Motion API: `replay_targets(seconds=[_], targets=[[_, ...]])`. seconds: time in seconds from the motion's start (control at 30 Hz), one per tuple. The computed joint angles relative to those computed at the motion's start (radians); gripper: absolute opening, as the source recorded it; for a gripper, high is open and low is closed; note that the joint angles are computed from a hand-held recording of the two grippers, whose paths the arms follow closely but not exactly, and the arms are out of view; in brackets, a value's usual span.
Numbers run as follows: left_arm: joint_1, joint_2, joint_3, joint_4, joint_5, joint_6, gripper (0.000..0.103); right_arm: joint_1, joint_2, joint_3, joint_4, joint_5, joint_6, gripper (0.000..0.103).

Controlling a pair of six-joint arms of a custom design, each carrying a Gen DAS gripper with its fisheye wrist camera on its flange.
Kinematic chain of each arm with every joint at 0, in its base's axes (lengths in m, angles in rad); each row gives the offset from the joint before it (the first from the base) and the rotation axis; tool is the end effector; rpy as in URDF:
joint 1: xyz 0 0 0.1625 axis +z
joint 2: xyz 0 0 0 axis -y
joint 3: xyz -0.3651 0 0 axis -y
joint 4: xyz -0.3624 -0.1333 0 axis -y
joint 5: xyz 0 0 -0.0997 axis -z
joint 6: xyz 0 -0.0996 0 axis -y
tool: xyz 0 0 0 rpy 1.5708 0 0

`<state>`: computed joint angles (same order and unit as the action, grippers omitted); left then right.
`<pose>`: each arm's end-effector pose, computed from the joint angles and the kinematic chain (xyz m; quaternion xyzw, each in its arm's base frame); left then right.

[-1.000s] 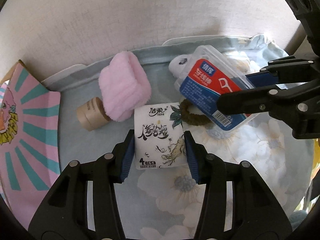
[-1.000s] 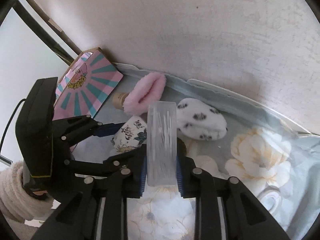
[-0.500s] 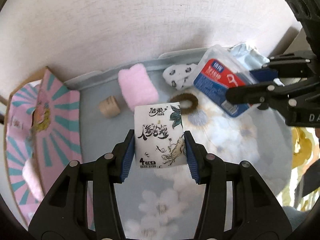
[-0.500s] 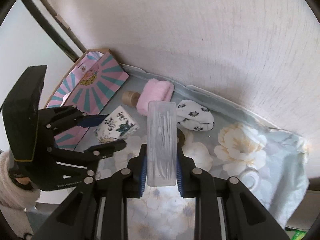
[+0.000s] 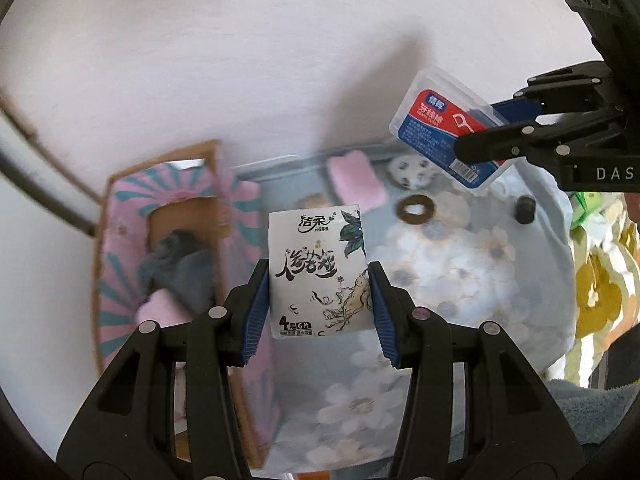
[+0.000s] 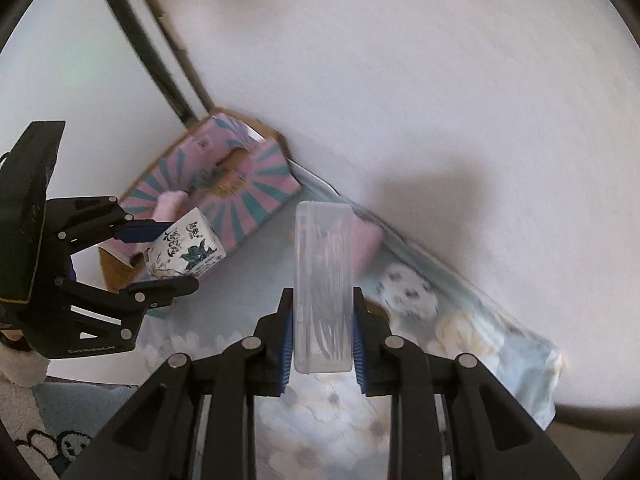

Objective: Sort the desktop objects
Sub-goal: 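Carry the tissue pack and floss box over the cardboard box, then open both grippers to drop the tissue pack and floss box into the box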

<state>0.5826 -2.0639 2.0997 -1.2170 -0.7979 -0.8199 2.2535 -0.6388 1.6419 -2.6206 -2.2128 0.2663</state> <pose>-0.1009 -0.3094 0.3673 0.1491 0.8994 -0.1797 0.3696 0.4302 -0.4123 -0.0004 0.1889 -0.9297 0.1638 0.2705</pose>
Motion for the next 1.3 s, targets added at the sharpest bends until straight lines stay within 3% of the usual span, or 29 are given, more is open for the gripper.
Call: replay_targets(seconds=[0.13,0.4,0.57,0.97,1.1,1.17,1.3], targets=[[-0.017,-0.056,-0.055,0.153,0.026,-0.087,0.044,0.018,0.078,-0.139,0.059,0.009,-0.053,0.023],[0.022,-0.146,-0.122,0.353,0.048,-0.191,0.044,0.03,0.271,-0.439,0.172,0.081,-0.143,0.023],[0.067,-0.189,-0.142,0.41,0.056,-0.196,0.044,0.029,0.414,-0.663,0.273,0.129,-0.181,0.023],[0.264,-0.253,-0.094,0.252,0.063,0.028,0.044,0.007,0.697,-1.106,0.507,0.204,-0.198,0.023],[0.302,-0.253,-0.081,0.206,0.064,0.09,0.044,0.0,0.742,-1.176,0.55,0.21,-0.181,0.023],[0.315,-0.254,-0.075,0.179,0.062,0.121,0.044,0.003,0.758,-1.193,0.541,0.188,-0.117,0.023],[0.34,-0.248,-0.065,0.096,0.043,0.212,0.047,-0.007,0.772,-1.22,0.572,0.2,-0.115,0.023]])
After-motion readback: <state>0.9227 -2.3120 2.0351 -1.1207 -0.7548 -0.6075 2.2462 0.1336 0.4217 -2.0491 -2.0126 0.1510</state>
